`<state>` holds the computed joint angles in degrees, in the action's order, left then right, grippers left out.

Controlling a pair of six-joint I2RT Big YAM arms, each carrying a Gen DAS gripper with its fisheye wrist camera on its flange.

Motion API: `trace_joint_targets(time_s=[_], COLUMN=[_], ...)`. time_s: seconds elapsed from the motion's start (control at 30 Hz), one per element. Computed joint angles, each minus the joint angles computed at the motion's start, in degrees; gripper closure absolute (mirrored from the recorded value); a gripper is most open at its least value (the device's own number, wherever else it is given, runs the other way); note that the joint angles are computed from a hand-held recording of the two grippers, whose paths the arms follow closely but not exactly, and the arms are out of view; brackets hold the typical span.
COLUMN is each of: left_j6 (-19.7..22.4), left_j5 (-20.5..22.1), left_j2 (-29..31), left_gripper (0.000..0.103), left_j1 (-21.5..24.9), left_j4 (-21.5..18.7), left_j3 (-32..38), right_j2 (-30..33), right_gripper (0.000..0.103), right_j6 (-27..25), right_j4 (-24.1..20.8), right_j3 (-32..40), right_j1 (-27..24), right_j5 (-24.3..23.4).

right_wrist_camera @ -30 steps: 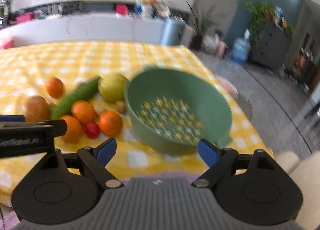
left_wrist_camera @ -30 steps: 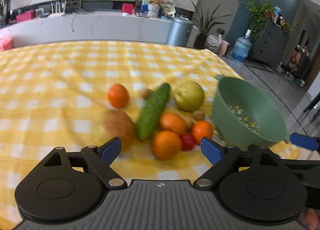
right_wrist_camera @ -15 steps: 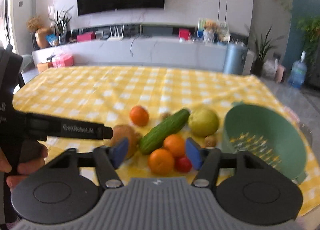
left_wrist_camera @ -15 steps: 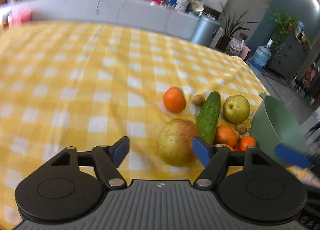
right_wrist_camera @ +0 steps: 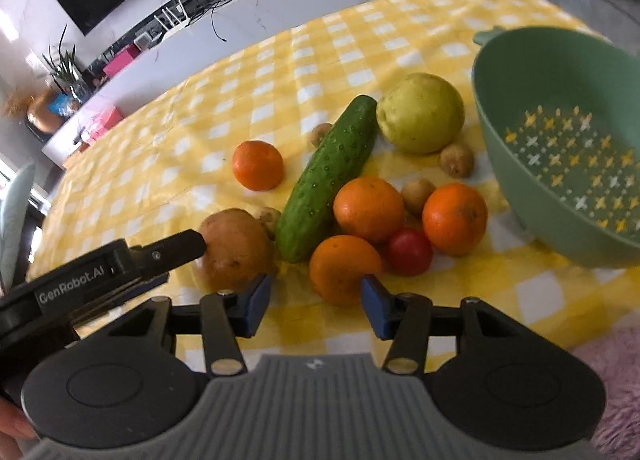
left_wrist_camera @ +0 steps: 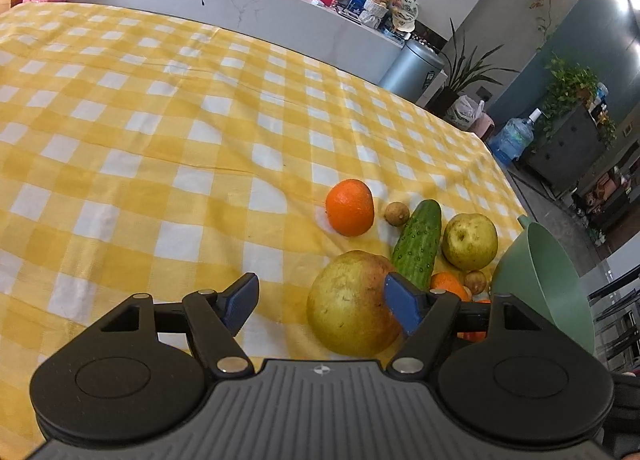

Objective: Organize fruits
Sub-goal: 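Move the left tool to the large brownish-green pear and close around it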

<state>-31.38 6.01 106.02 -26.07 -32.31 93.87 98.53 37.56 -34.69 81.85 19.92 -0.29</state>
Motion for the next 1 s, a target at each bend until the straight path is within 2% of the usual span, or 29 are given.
trace_joint_targets(time_s=[0.1,0.2,0.27,0.33,0.47,0.6,0.67,0.7,0.77,0.87,1.0], left_j6=[-1.17,-1.19,-0.65,-0.26,-0.57,-0.6,-0.37,-0.37,-0.34,-0.43,-1.19], left_j5=[-0.4,0.03,-0.1,-0.49,-0.63,-1.06,-1.19,-1.19,-1.11,-1.12,-0.77], left_j2=[-0.14,-0.13,-0.18,-0.23,-0.26,-0.45,-0.51,-0.51,-0.54,-0.6,-0.63], left_gripper=[0.017,0.017,0.017,0.016,0.016,0.016,0.016,0.016,0.016,0.016,0.016], left_j1=[0.12,0.19,0.06,-0.08,-0.15,-0.2,-0.16,-0.16,-0.14,-0.1,0.04], left_j4=[0.36,0.36,0.37,0.51,0.48,0.47,0.53,0.53,0.52,0.59,0.7], left_j3=[-0.32,-0.33,-0.35,-0.45,-0.47,-0.65,-0.74,-0.74,-0.8,-0.9,-1.03], right_j2=[1.04,1.27,2.08,2.79,2.03,-0.4,-0.2,0.41,1.49,1.58,1.9], right_gripper=[0.053,0.054,0.055,0.065,0.066,0.066,0.066,0.066,0.066,0.066,0.064], right_j6=[2.77,4.2,4.72,5.54,6.82,4.53,-0.16,-3.12,-6.0,-6.37,-3.9], right_j4=[-1.94,-1.29,-2.45,-4.14,-3.5,-2.96,-5.38,-8.1,-10.72,-10.13,-10.46], right_j3=[1.25,1.12,2.17,3.18,2.0,-0.1,0.81,2.1,3.63,3.58,3.84], right_j1=[0.14,-0.3,-0.22,-0.06,-0.5,-0.15,0.73,1.45,2.34,2.19,1.77], right_j5=[2.19,1.74,2.69,4.48,3.83,3.05,4.03,5.53,7.05,6.16,6.05])
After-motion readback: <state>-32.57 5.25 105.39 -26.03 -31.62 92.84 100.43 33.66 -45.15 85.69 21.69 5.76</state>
